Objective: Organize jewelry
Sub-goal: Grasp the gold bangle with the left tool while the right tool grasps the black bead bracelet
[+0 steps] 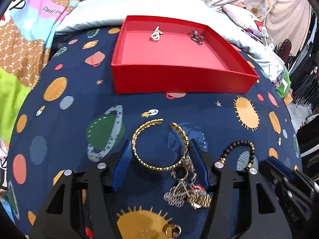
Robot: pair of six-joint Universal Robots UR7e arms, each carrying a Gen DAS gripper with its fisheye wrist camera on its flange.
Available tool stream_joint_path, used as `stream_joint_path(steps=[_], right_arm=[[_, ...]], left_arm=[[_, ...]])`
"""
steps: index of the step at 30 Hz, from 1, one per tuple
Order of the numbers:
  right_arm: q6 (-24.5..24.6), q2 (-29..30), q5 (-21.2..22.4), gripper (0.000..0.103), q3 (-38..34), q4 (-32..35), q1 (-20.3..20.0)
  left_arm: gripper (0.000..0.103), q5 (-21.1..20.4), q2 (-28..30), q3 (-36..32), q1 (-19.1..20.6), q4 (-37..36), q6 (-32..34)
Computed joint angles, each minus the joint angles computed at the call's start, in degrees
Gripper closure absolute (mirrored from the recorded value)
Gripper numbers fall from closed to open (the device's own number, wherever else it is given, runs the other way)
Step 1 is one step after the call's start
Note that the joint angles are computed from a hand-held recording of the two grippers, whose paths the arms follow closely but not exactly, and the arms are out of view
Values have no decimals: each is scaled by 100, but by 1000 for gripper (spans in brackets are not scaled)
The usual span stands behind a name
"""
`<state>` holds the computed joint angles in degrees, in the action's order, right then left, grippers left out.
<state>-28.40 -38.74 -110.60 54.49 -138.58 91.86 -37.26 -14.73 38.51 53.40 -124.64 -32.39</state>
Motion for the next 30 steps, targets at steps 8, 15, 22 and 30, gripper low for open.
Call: stream_joint_path(steps=[8,15,22,30], right_arm=[[-11,419,-193,79,-568,127,17],[-319,494,-423,90,-514,-163,51],[-381,456,-501,96,-425,-334,52],[-146,215,-156,96,-307,-277,38]], left_arm=[[46,37,-326,511,-119,-211,4],[46,-59,-388,610,-145,-246,0],[46,-125,-410,648,-170,-275,-14],[46,-154,-488,740,-204,-357,-22]])
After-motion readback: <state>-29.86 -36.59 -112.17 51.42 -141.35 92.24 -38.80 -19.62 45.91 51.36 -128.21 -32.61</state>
